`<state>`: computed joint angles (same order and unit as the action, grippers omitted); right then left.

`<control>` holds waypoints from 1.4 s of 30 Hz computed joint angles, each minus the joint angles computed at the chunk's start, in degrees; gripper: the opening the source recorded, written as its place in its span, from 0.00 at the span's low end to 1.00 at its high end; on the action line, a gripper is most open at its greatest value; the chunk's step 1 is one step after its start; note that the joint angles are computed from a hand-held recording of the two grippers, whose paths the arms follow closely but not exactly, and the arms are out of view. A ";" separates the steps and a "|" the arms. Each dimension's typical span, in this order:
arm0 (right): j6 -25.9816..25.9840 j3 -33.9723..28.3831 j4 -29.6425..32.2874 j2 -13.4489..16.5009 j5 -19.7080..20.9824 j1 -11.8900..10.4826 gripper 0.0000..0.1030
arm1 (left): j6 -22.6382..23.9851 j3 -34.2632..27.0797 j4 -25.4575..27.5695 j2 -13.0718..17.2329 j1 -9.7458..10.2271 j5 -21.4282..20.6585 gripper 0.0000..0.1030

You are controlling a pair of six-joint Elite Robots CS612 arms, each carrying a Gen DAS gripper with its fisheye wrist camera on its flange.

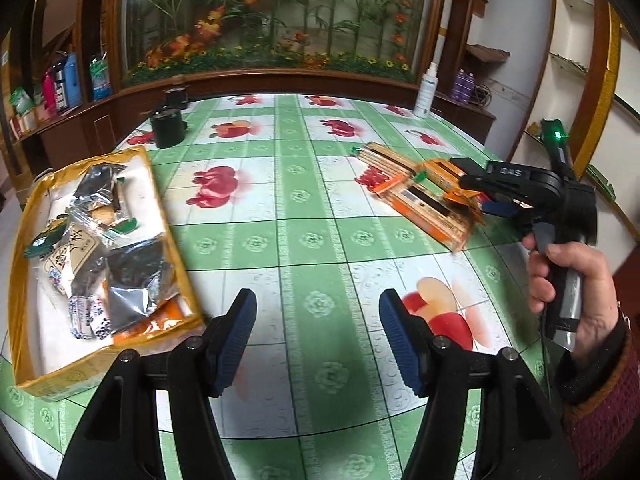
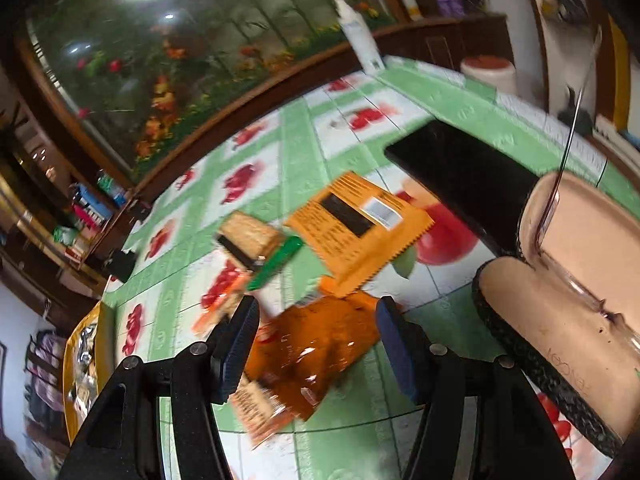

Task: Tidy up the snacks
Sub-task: 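Move both grippers back toward the remaining snacks on the cloth, then grasp the long cracker pack with the left gripper while the right approaches an orange chip bag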

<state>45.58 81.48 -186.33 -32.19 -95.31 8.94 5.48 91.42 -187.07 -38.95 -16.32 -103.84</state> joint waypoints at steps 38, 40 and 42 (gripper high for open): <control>-12.36 -10.30 7.07 4.21 14.43 2.12 0.70 | -1.22 -2.06 2.51 0.76 0.82 0.01 0.61; -16.21 -10.92 3.72 5.06 21.57 1.84 0.70 | -1.19 -2.17 2.60 0.72 0.72 0.20 0.61; -15.27 -9.83 0.13 4.74 22.33 1.68 0.70 | -1.40 -2.72 3.23 0.80 0.71 -0.15 0.65</control>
<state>30.31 71.65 -186.20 -27.45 -72.98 10.62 4.08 88.70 -183.85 -38.15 -15.61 -103.99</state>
